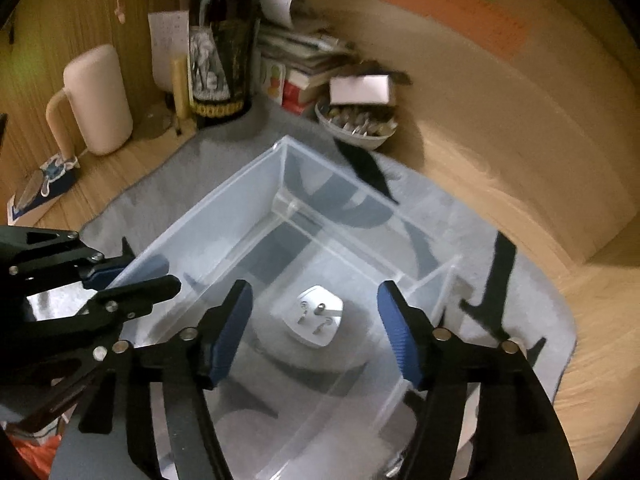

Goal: Organize rigid objects
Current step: 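Grasp the white massager device with the right gripper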

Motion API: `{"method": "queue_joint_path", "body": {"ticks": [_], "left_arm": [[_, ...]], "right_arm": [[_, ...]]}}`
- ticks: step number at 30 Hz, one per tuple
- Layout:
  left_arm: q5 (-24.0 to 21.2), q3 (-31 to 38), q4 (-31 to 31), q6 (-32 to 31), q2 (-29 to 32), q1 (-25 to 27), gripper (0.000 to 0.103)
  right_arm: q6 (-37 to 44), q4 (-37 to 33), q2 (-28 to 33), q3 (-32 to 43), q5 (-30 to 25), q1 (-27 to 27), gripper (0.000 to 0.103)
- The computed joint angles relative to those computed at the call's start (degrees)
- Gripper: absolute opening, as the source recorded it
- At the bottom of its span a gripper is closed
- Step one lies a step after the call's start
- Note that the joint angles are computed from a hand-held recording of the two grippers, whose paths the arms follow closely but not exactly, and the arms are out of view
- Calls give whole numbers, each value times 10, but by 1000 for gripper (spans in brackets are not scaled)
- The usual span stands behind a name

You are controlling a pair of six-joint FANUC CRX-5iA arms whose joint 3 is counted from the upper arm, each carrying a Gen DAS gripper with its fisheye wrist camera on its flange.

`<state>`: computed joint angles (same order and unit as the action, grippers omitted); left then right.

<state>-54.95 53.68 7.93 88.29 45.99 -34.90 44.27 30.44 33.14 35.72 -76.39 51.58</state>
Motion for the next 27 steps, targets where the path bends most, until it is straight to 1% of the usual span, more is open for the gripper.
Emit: {"method": "queue_joint_path", "body": {"ticks": [3, 7, 9, 13, 17, 22, 27], "left_arm": [[-3, 3, -2, 1, 1, 0, 11], [-5, 4, -1, 2, 1, 0, 11], [-7, 5, -1, 3, 2, 0, 11], [-12, 12, -7, 6, 4, -1, 11], [-13, 12, -11, 7, 4, -3, 11], [-13, 11, -11, 5, 3, -2, 11], [-15, 13, -13, 6, 3, -2, 11]], "right_arm": [[-20, 21, -16, -23, 11, 3, 65], [-66, 64, -52, -73, 29, 7, 72], [-89, 84, -68, -95, 31, 8, 73], [-134, 121, -100, -137, 22, 6, 75], [-176, 142, -122, -172, -3, -4, 80], [-210, 121, -139, -198, -29, -24, 81], [-239, 71, -151, -229, -28, -48, 80]]}}
